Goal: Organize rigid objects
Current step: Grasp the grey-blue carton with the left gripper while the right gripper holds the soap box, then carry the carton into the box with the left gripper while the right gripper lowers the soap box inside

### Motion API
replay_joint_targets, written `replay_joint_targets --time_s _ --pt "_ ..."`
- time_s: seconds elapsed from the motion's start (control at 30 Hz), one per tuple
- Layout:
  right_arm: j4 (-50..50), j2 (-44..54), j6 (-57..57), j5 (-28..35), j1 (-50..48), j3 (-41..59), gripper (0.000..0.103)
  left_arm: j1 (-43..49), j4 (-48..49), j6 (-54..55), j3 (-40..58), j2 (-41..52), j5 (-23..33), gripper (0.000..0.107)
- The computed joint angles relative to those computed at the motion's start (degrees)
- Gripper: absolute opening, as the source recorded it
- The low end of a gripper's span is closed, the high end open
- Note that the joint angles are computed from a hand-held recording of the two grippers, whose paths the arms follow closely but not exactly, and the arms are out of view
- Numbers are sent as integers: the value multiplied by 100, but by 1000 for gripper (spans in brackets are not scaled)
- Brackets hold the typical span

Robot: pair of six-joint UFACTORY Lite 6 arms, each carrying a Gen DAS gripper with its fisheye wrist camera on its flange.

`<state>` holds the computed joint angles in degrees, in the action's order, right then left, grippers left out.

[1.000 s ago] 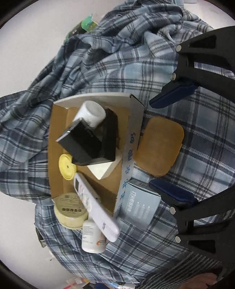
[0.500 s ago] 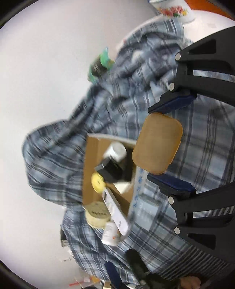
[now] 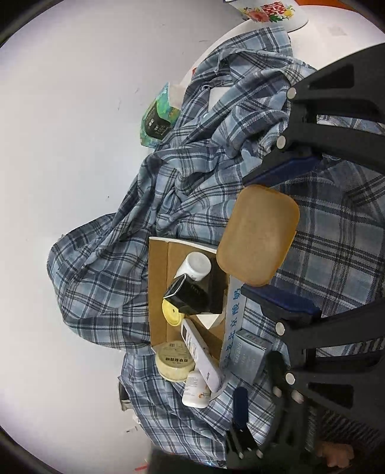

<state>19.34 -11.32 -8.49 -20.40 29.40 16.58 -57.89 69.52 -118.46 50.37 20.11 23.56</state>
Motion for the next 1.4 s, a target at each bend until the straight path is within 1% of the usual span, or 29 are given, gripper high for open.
replay_joint_targets --time_s 0.07,0.13,0.23,0.27,0.3,0.33,0.43,0.5,0.63,0.7,0.87,0.93,1.03,1.23,1.3,1.4 --pt "253 -53 -214 -58 109 -46 64 163 -94 105 159 197 2 85" --pt "393 -85 -352 -96 171 -70 64 371 -167 267 281 384 -113 85" --pt "432 -126 -399 -116 193 -93 64 493 423 -421 195 463 -309 85" --pt "393 -129 -366 -110 182 -92 64 517 539 -535 175 476 -366 81" --pt "348 -121 -327 -104 170 -86 64 537 556 -528 186 504 -399 70" --pt "317 -103 -300 -100 159 -74 64 524 524 -492 206 532 -387 70" --pt "351 -31 -315 -98 158 -33 64 432 1021 -1052 25 373 -440 68" --pt "378 -23 -326 -119 163 -37 64 307 1294 -1327 -142 178 -340 68" --pt "361 -41 -318 -181 178 -68 64 -10 1565 -1740 -652 -488 -163 68" --pt "404 -29 -363 -214 206 -70 64 -308 1556 -1854 -975 -902 160 68" --pt "714 -91 -626 -317 326 -124 64 -1337 1237 -1888 -1654 -1742 1404 68" --pt "808 -116 -714 -350 361 -138 64 -1652 1095 -1835 -1810 -1983 1783 68" --pt "995 -122 -873 -409 431 -145 64 -1907 897 -1752 -2022 -2410 2006 68" --pt "1175 -387 -1001 -433 498 -284 64 -2188 504 -1401 -2160 -2952 2486 68" --pt "1333 -569 -1175 -278 483 -274 64 -2178 460 -1291 -2203 -3120 2546 68" --pt "1336 -926 -1278 186 378 -145 64 -1993 477 -984 -2162 -3307 2617 68"
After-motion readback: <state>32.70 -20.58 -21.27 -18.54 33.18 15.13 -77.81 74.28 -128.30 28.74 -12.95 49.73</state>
